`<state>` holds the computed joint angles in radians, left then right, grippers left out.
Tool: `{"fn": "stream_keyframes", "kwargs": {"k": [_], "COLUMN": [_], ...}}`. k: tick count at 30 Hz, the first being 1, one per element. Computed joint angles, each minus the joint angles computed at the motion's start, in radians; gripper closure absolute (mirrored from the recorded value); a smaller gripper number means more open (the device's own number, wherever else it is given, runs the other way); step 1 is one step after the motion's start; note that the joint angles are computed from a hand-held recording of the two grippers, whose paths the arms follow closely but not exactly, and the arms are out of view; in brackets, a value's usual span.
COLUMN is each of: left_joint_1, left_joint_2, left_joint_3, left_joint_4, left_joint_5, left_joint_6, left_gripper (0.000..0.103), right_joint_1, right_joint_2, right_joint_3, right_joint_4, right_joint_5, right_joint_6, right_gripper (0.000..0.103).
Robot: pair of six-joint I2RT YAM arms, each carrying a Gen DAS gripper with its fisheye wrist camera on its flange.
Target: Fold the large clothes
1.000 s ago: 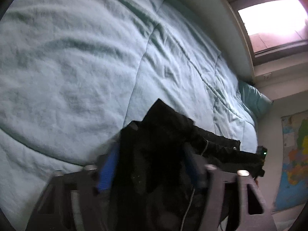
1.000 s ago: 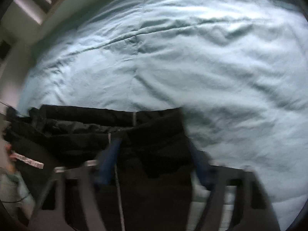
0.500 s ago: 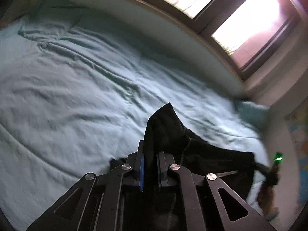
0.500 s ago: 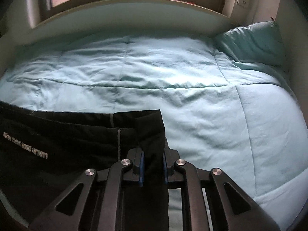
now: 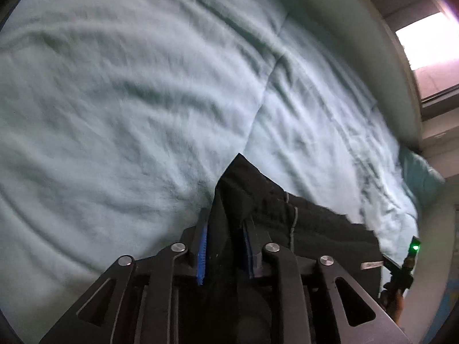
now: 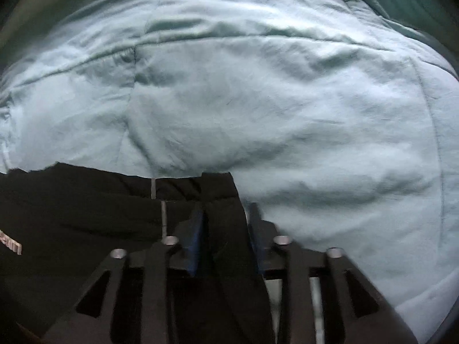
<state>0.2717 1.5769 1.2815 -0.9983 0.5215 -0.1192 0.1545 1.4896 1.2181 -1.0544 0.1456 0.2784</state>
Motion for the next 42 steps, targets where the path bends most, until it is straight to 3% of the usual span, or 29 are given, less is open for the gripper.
{"fn": "stream_keyframes", "kwargs": {"k": [4, 7, 10, 13, 15, 16, 18, 19, 21, 24, 28, 32, 37, 42], "left_joint_1": [0.079, 0.097, 0.057, -0.075, -0.259, -0.367, -0.484, -0.526, -0.539, -0.441, -0.462, -0.485, -0.394, -0.059], "left_joint_2": [-0.134, -0.201, -0.316, -0.458, -0.553, -0.587, -0.634, -0.642, -0.621, -0.575, -0.585, -0.612, -0.609, -0.587], "left_joint_3": [0.059, 0.103, 0.073, -0.051, -0.147, -0.183, -0.258, -0.303, -0.368, -0.433, -0.430, -0.346, -0.220, -0.196], "left_joint_4": [-0.100, -0.188, -0.271, -0.281, -0.247, -0.225, -0.178, -0.146, -0.099, -0.040, -0.044, -0.119, -0.219, -0.323], "left_joint_5": [0.008, -0.018, 0.000, 0.041, -0.019, -0.084, -0.125, -0.146, -0.155, -0.053, -0.067, -0.098, -0.157, -0.064], "left_joint_6": [0.065, 0.099, 0.147, 0.064, -0.070, -0.150, -0.264, -0.314, -0.342, -0.337, -0.297, -0.277, -0.128, 0.141], "left_gripper": [0.072, 0.070, 0.069, 0.069, 0.069, 0.069, 0.069, 0.069, 0.069, 0.069, 0.069, 0.069, 0.069, 0.069], "right_joint_1": [-0.019, 0.100, 0.303, 0.608, 0.731, 0.763, 0.823, 0.851, 0.851, 0.790, 0.771, 0.725, 0.598, 0.459], "right_joint_2": [-0.202, -0.308, -0.357, -0.340, -0.316, -0.313, -0.277, -0.230, -0.201, -0.247, -0.272, -0.327, -0.478, -0.533], "right_joint_3": [0.035, 0.071, 0.058, 0.019, -0.012, -0.029, -0.038, -0.042, -0.073, -0.149, -0.165, -0.155, -0.135, -0.119], "right_joint_4": [-0.096, -0.189, -0.231, -0.260, -0.234, -0.209, -0.213, -0.222, -0.194, -0.123, -0.116, -0.139, -0.209, -0.315], "right_joint_5": [-0.137, -0.093, -0.073, 0.039, 0.082, 0.075, 0.117, 0.153, 0.127, 0.054, 0.038, 0.003, -0.019, 0.009], "right_joint_6": [0.029, 0.117, 0.278, 0.497, 0.614, 0.648, 0.694, 0.695, 0.687, 0.682, 0.670, 0.639, 0.599, 0.488], "right_gripper": [0.051, 0.035, 0.035, 0.035, 0.035, 0.035, 0.034, 0.031, 0.029, 0.025, 0.025, 0.025, 0.024, 0.024]}}
